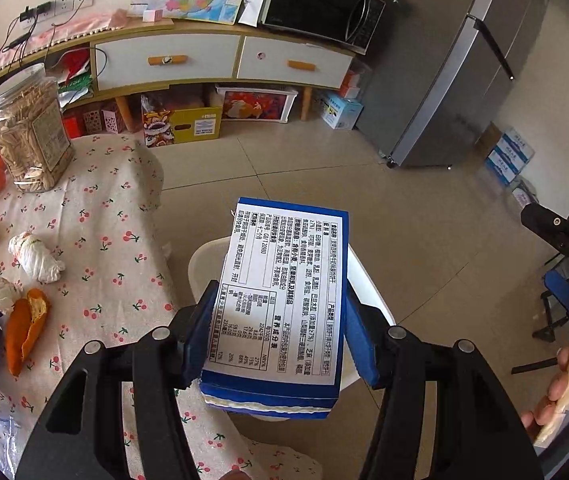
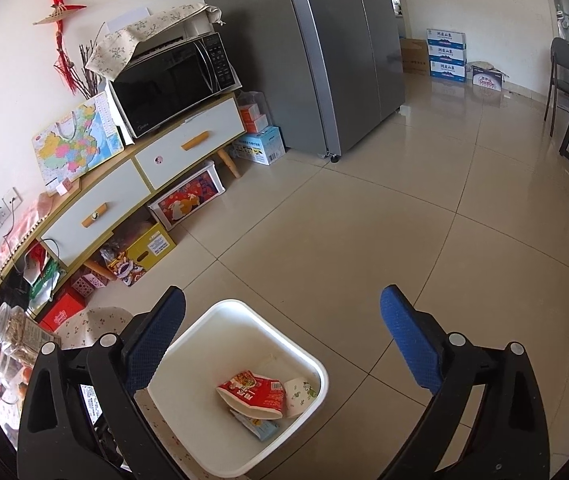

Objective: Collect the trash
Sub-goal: 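Lower the blue box into the bin and open the left tool, then move both tools back to the table toward the blue carton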

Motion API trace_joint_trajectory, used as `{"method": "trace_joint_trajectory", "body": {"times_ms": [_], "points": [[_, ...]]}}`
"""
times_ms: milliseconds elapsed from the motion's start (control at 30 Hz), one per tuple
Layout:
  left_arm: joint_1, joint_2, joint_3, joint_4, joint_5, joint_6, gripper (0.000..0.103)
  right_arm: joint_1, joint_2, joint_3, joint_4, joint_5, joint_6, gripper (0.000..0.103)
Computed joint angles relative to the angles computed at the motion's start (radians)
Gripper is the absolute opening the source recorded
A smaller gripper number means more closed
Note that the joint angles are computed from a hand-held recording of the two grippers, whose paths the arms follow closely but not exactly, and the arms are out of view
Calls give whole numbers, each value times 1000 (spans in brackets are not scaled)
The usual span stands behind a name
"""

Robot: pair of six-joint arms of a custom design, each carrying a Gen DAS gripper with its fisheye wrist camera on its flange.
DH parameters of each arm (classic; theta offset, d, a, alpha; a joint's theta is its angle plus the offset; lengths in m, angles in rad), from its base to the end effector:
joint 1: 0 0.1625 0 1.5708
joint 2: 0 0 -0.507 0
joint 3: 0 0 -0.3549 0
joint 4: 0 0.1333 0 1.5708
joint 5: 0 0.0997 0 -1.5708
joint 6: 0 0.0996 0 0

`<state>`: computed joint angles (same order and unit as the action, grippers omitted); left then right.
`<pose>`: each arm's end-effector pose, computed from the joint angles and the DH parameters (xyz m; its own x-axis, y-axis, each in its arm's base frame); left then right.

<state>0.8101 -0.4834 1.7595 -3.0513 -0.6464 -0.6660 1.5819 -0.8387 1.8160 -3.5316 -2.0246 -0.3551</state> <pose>-0.3021 -0.6261 0.0200 -0.8480 -0.2040 -0.4892 0.1922 0.7418 -0.6425 0.0970 -0.6661 0.2788 -0.8443 0.1401 0.5172 -0.3196 0.6429 -0.6960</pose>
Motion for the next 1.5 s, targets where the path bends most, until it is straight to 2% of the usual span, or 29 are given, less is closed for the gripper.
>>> {"method": "trace_joint_trajectory", "body": {"times_ms": [67,167,433,667,967,1333,1500], "points": [[1,0,-9,34,-2,-8,61,0,-1,1,3,6,2,94],[-2,-5,0,43,5,-21,74,4,1,2,-1,4,-6,95],[-14,-30,33,136,71,-47,84,23,16,7,-3,-14,-65,96],[-23,-77,111,226,133,-123,84,63,48,32,-24,-44,-200,96],[-24,-171,225,329,172,-281,84,117,107,76,-93,-85,-329,96],[-10,-312,342,626,195,-556,84,178,158,118,-60,-65,-366,96],[15,-367,341,820,159,-644,84,200,182,128,-52,-62,-379,96]]}}
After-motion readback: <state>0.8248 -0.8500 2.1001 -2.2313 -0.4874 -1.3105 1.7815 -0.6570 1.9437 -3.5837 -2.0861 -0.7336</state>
